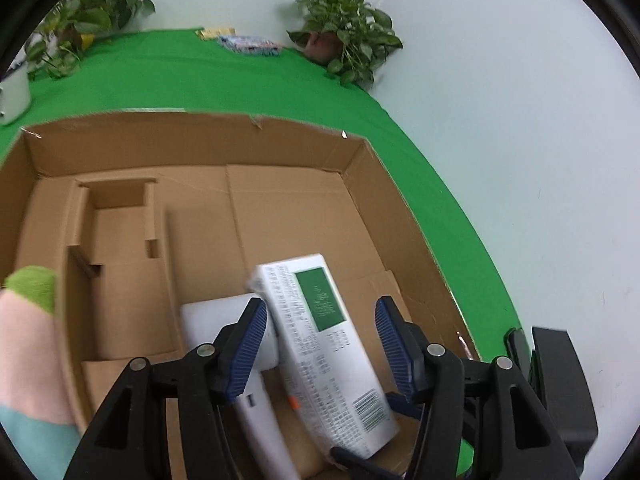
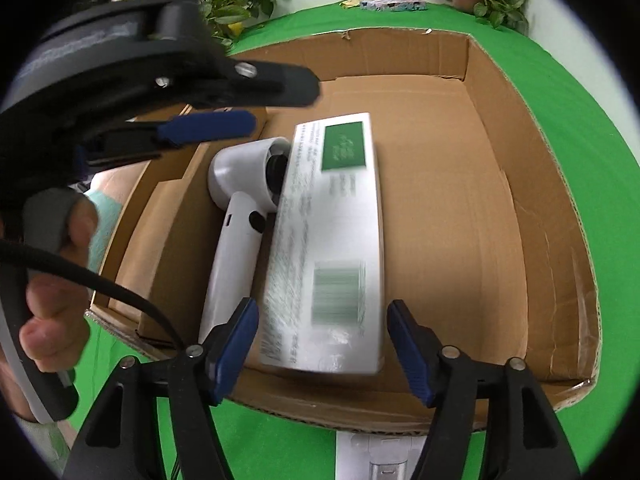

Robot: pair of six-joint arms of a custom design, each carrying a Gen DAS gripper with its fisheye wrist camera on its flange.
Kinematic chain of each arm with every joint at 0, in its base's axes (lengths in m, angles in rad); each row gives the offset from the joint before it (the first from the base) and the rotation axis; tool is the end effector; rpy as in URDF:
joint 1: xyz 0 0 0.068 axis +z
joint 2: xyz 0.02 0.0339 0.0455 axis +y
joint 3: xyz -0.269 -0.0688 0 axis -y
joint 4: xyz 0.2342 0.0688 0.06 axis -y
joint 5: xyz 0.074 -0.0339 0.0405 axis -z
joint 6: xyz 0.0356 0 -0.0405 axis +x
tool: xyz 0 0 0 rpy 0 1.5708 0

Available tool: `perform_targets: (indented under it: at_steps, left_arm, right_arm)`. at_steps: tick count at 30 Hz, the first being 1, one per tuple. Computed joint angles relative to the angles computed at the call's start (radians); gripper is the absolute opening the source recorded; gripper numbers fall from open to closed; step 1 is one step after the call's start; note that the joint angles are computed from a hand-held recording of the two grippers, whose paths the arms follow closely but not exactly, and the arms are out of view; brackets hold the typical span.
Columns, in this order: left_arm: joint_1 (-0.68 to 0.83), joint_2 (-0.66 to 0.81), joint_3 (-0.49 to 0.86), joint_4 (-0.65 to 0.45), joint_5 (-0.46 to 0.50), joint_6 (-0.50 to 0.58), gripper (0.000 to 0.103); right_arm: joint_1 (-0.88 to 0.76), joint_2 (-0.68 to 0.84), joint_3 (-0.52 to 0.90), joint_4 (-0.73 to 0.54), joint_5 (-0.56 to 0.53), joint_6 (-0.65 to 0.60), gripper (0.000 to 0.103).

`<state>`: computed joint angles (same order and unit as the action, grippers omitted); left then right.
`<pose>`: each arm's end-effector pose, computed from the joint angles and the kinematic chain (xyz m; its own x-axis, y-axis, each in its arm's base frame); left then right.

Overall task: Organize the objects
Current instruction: 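Lower the product box beside the hair dryer and open the right gripper, then move the right gripper to the white phone stand and grasp it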

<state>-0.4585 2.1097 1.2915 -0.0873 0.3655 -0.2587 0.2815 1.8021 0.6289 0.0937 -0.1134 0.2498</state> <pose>0.3783 -0.2009 0.1301 -0.8384 0.1474 -0.5248 0.4104 0.8043 -0.4298 0.2672 0.0814 0.0862 -0.9016 -0.0050 -0.4325 -0.1077 0.9710 0.2133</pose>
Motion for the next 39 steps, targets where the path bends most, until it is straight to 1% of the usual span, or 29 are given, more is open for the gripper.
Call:
perform_targets:
  at_steps: [4,8,9,11,13,16,18,22,23,24,25,27,28,29,30,31,32,34,35,37,38,39]
  left_arm:
    - [0.03,-0.092,-0.141,0.08,-0.021,0.01,0.055]
    - [0.045,-0.169,-0.254,0.13,-0.048,0.026,0.055]
    - [0.051,-0.184,-0.277,0.139,-0.051,0.032,0.055]
    - [0.055,-0.217,-0.32,0.16,-0.064,0.042,0.055]
    - [0.063,-0.257,-0.374,0.185,-0.068,0.052,0.055]
    - [0.069,-0.313,-0.446,0.217,-0.09,0.062,0.055]
    - [0.064,-0.342,-0.483,0.24,-0.123,0.066,0.055]
    - [0.038,-0.441,-0.59,0.293,-0.23,0.067,0.055]
    - [0.029,-0.458,-0.61,0.309,-0.261,0.063,0.057]
    - [0.009,-0.497,-0.655,0.338,-0.317,0.056,0.061]
    - [-0.011,-0.528,-0.692,0.367,-0.362,0.05,0.062]
    - [-0.047,-0.598,-0.774,0.429,-0.451,0.049,0.073]
    - [-0.077,-0.648,-0.821,0.455,-0.525,0.043,0.078]
    - [-0.104,-0.689,-0.862,0.477,-0.586,0.037,0.089]
    - [-0.133,-0.74,-0.908,0.496,-0.649,0.025,0.103]
    - [-0.158,-0.801,-0.957,0.513,-0.7,0.009,0.102]
    - [-0.176,-0.843,-0.988,0.517,-0.725,-0.007,0.102]
    - [-0.202,-0.928,-1.032,0.482,-0.753,-0.048,0.102]
    - [-0.219,-0.961,-1.05,0.466,-0.77,-0.066,0.102]
    - [-0.263,-1.017,-1.087,0.439,-0.815,-0.103,0.102]
    - [-0.276,-1.045,-1.104,0.426,-0.827,-0.113,0.102]
    - [-0.298,-1.07,-1.12,0.413,-0.848,-0.124,0.102]
  right_arm:
    - [-0.023,-0.009,0.013,-0.029,-0.04,0.004,0.066]
    - [-0.003,0.046,0.051,-0.036,-0.015,0.013,0.066]
    - [0.007,0.037,0.049,-0.047,-0.009,0.018,0.063]
    - [0.015,0.049,0.052,-0.03,-0.001,0.015,0.063]
    - [0.032,0.031,0.055,-0.053,0.026,0.023,0.063]
    - [0.037,0.026,0.063,-0.079,0.013,0.026,0.063]
    - [0.019,0.059,0.102,-0.09,-0.002,0.01,0.063]
    - [-0.013,0.048,0.093,-0.094,-0.043,0.011,0.064]
    - [-0.014,0.024,0.075,-0.089,-0.036,0.02,0.064]
    - [-0.015,-0.01,0.051,-0.085,-0.022,0.033,0.065]
    - [-0.016,-0.059,0.018,-0.078,-0.005,0.047,0.068]
    - [-0.02,-0.173,-0.067,-0.037,0.011,0.058,0.074]
    - [-0.015,-0.263,-0.132,-0.005,0.037,0.061,0.076]
    - [-0.002,-0.349,-0.192,0.026,0.076,0.064,0.077]
    - [0.02,-0.451,-0.263,0.068,0.126,0.061,0.08]
    - [0.056,-0.571,-0.349,0.123,0.194,0.05,0.082]
    - [0.098,-0.674,-0.415,0.15,0.26,0.043,0.083]
    - [0.185,-0.845,-0.525,0.181,0.371,0.043,0.086]
    - [0.218,-0.897,-0.556,0.172,0.402,0.043,0.086]
    - [0.284,-0.878,-0.582,0.173,0.484,0.041,0.086]
    - [0.295,-0.853,-0.595,0.181,0.486,0.043,0.086]
    - [0.286,-0.827,-0.608,0.198,0.454,0.043,0.086]
